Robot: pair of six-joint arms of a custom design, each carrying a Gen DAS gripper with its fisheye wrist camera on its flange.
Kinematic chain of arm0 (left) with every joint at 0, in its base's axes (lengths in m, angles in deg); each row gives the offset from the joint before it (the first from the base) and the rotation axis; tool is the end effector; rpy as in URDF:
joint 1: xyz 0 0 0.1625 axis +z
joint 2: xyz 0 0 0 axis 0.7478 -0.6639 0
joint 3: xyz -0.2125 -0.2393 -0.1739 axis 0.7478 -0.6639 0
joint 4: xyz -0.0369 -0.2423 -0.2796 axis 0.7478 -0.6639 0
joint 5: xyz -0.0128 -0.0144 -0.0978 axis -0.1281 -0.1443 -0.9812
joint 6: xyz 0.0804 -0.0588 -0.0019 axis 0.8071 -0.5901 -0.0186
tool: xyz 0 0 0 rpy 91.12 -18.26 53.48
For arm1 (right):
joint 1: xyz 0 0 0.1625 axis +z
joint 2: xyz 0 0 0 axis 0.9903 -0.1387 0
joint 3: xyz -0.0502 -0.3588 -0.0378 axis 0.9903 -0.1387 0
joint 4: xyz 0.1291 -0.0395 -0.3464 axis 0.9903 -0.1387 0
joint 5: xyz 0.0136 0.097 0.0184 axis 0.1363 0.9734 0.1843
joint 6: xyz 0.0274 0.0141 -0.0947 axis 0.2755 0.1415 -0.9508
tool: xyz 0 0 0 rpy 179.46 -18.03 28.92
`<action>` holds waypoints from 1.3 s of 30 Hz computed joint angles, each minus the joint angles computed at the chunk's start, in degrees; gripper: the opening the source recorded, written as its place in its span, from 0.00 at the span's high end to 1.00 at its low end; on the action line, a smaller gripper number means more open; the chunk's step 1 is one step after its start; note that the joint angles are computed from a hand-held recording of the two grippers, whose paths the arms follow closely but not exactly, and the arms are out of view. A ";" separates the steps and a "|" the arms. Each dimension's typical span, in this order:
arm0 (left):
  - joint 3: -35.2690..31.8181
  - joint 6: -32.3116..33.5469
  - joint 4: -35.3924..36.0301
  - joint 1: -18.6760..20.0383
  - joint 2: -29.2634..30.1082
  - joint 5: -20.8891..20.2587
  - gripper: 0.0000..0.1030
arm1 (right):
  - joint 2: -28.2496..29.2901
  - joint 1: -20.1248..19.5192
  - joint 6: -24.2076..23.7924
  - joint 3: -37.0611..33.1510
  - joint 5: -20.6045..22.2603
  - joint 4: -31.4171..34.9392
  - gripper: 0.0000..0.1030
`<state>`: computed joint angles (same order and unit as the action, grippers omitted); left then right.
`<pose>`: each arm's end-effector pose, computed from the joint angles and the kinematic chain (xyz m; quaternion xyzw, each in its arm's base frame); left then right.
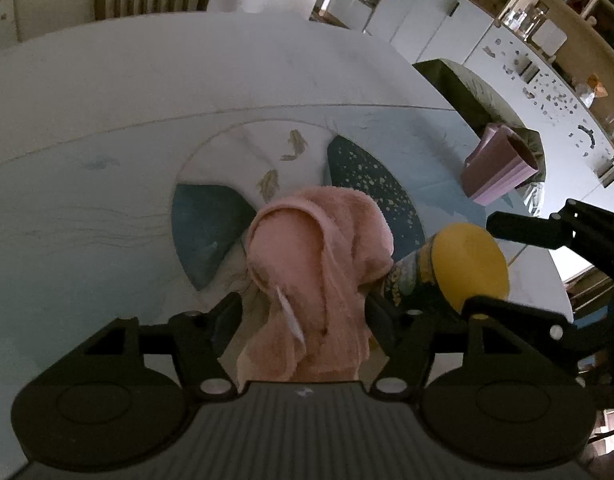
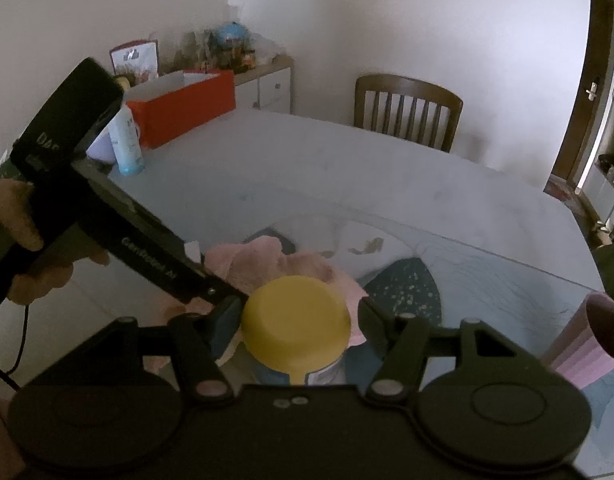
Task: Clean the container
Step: 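Wipe the yellow cap again with the towel in the left tool while the right tool holds the container, then release the towel beside the container with the left tool and open the right tool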
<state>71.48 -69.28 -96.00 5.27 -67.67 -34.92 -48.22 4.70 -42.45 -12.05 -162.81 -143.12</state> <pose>-0.1758 -0.5919 0.0599 -0.0770 0.8999 -0.3398 0.2624 0.0976 -0.7068 0.1791 0.6228 -0.7741 0.0973 0.0581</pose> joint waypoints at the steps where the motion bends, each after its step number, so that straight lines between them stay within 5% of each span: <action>1: 0.25 -0.97 0.80 -0.66 -0.11 1.16 0.35 | -0.29 -0.06 0.04 0.18 0.30 0.05 0.38; 14: 0.10 -10.28 8.61 -8.59 1.36 12.71 0.18 | -3.14 -1.57 2.10 0.04 3.42 3.68 0.37; 18: -0.86 -15.54 13.12 -10.80 2.60 15.99 0.00 | -4.03 -2.21 2.26 -0.26 4.27 5.29 0.37; 25: -3.18 -25.64 22.68 -13.48 4.28 18.98 0.00 | -6.47 -3.57 1.58 0.46 6.12 6.74 0.37; 32: -7.38 -41.21 40.70 -15.18 5.36 21.25 0.00 | -7.05 -4.39 1.86 -0.79 6.13 8.89 0.37; 39: -8.74 -42.03 41.87 -15.47 6.55 21.58 0.00 | -7.37 -5.01 1.96 -1.24 6.38 9.18 0.37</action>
